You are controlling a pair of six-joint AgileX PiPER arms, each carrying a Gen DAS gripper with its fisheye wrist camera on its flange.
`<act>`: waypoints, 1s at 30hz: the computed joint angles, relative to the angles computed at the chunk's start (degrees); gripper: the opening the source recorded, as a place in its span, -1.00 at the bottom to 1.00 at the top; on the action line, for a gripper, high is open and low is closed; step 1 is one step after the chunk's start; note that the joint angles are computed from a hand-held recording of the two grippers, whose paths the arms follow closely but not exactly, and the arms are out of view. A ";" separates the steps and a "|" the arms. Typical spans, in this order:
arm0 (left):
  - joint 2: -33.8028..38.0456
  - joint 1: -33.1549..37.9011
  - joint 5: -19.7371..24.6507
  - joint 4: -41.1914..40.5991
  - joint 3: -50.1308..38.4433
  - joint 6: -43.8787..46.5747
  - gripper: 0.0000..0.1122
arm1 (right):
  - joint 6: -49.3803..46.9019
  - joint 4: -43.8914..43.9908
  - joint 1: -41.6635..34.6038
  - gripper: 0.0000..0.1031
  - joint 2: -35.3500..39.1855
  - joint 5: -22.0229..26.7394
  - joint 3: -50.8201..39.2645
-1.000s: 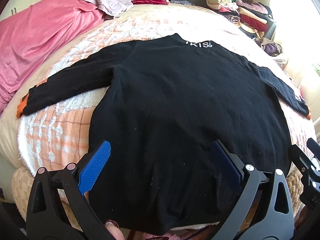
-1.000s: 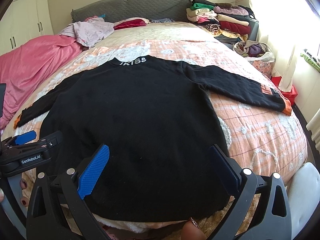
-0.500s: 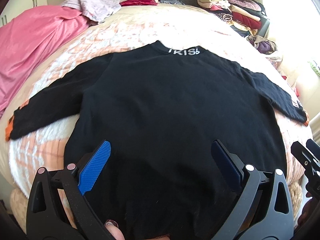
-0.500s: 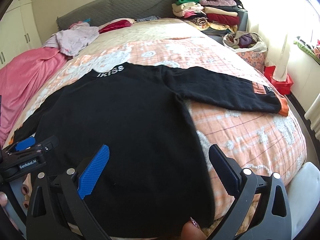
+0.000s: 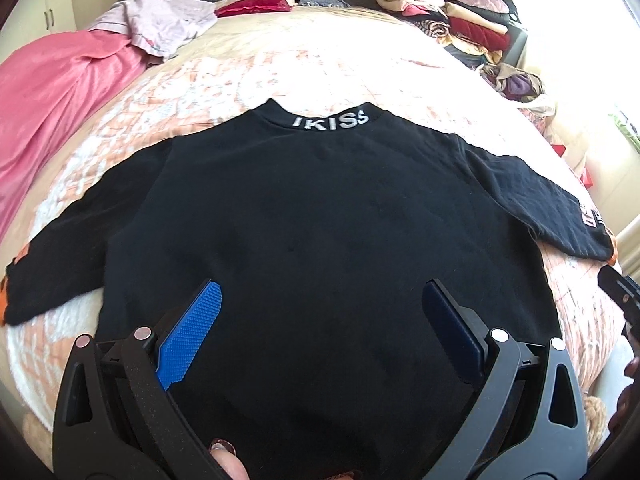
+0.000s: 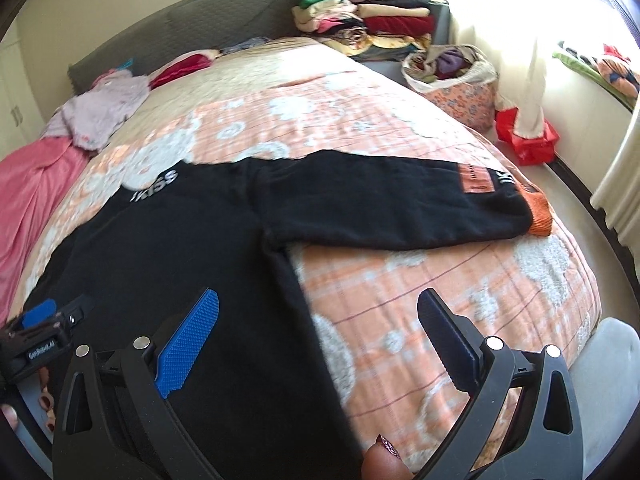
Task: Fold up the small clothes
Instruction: 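Move the right tool toward the orange-cuffed sleeve end, then close the right tool on the orange sleeve cuff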
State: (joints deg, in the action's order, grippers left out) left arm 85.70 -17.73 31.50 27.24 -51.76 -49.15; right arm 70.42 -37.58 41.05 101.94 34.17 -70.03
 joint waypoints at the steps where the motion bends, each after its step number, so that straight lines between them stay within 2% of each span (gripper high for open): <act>1: 0.92 0.01 0.01 -0.30 -0.84 0.51 0.68 | -0.17 0.35 -1.00 0.92 0.00 -0.23 0.07; 13: 11.45 -0.36 0.00 -6.11 -12.11 8.87 0.68 | -3.14 7.21 -12.78 0.92 2.03 -2.54 -0.39; 17: 14.61 0.37 -0.49 -12.18 -15.89 15.66 0.68 | -4.71 10.24 -16.73 0.92 2.55 -3.90 -0.26; 25: 22.03 1.68 1.58 -21.43 -25.09 27.69 0.68 | -8.43 17.09 -24.79 0.92 5.39 -5.73 -1.37; 30: 26.42 3.18 3.52 -28.67 -31.32 35.38 0.68 | -10.71 20.46 -28.77 0.92 8.60 -4.05 -4.65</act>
